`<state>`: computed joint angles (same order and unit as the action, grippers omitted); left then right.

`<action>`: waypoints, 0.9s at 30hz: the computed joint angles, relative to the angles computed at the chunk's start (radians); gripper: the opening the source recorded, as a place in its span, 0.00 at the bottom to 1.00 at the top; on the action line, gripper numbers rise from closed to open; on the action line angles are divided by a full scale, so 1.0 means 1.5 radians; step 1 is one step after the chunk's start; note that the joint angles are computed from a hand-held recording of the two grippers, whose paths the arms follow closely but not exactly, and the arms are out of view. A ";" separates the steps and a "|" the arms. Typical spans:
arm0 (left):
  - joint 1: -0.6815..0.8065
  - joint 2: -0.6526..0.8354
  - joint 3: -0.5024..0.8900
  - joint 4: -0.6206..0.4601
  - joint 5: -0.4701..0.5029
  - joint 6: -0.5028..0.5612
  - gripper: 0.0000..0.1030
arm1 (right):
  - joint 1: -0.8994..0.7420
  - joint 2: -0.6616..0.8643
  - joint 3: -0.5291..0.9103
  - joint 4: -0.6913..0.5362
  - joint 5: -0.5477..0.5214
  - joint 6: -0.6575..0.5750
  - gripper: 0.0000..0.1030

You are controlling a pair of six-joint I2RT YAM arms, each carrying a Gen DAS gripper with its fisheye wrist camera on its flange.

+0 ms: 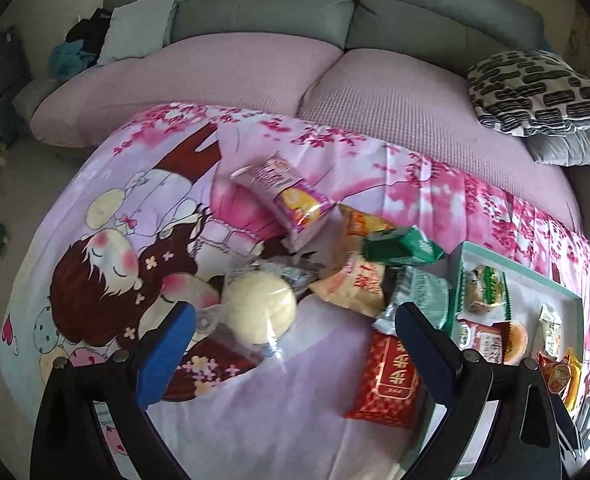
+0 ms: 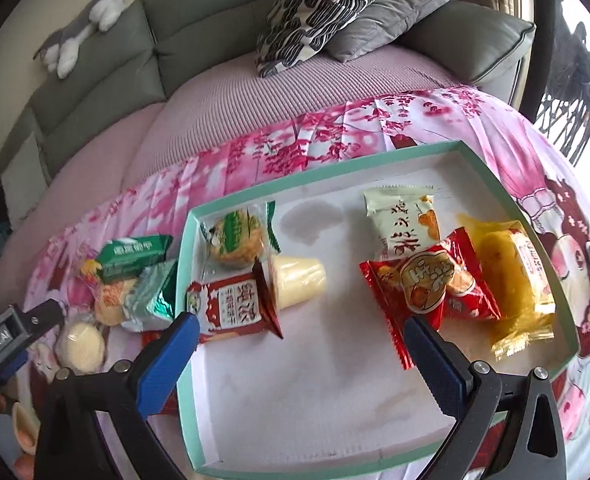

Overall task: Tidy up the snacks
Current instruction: 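Withdraw both open tools from the tray toward the snack pile, then grasp the clear-wrapped round bun with the left tool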

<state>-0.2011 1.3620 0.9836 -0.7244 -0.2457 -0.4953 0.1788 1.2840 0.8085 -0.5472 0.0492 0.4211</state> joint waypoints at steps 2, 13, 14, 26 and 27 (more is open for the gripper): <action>0.012 -0.005 -0.006 -0.002 0.003 0.006 0.97 | 0.025 0.007 0.006 -0.009 0.024 0.012 1.00; 0.119 -0.038 -0.030 -0.003 0.051 0.067 0.97 | 0.138 0.049 0.043 -0.023 0.092 0.053 1.00; 0.132 -0.038 -0.030 -0.003 0.059 0.074 0.97 | 0.147 0.055 0.046 -0.021 0.097 0.053 1.00; 0.242 -0.009 -0.036 0.013 0.135 0.141 0.97 | 0.200 0.096 0.059 0.013 0.097 0.052 1.00; 0.246 -0.005 -0.035 0.015 0.142 0.147 0.97 | 0.203 0.099 0.060 0.015 0.098 0.050 1.00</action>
